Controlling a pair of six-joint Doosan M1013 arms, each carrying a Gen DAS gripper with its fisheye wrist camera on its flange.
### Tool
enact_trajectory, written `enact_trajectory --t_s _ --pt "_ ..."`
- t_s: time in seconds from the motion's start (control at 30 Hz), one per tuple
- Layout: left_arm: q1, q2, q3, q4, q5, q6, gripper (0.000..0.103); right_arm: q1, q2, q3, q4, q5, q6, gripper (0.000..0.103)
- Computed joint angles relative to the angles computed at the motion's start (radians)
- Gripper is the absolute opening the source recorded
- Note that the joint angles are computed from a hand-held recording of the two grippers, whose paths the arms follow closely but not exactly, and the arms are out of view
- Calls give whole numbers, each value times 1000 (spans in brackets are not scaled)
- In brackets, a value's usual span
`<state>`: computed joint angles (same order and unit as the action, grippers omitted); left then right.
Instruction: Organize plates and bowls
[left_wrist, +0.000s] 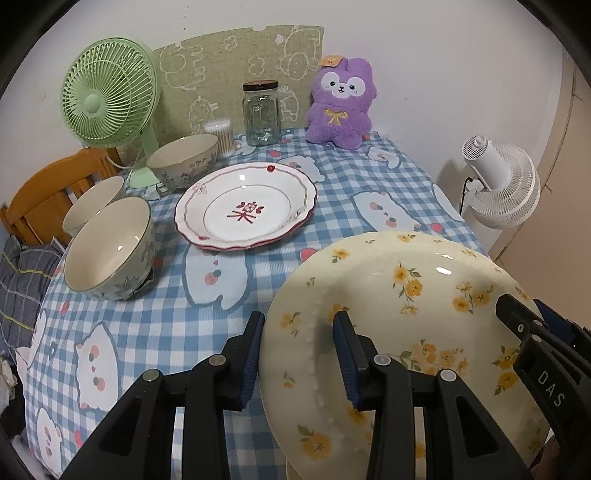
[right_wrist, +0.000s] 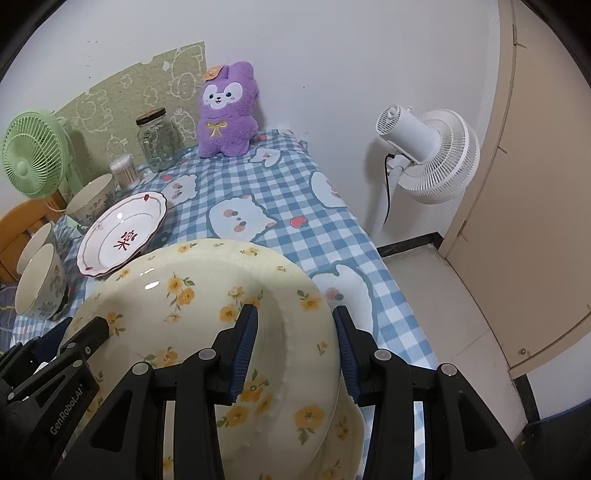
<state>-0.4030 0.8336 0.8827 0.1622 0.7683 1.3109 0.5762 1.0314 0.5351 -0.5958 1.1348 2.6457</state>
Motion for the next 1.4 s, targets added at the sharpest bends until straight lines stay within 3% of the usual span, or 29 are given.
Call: enact_trajectory --t_s 0.63,1.4 --pt "-5 -61 127 -10 -49 0 38 23 -78 168 -25 -55 84 45" --pt "-14 -70 175 -4 -62 6 38 24 -94 223 11 -64 80 45"
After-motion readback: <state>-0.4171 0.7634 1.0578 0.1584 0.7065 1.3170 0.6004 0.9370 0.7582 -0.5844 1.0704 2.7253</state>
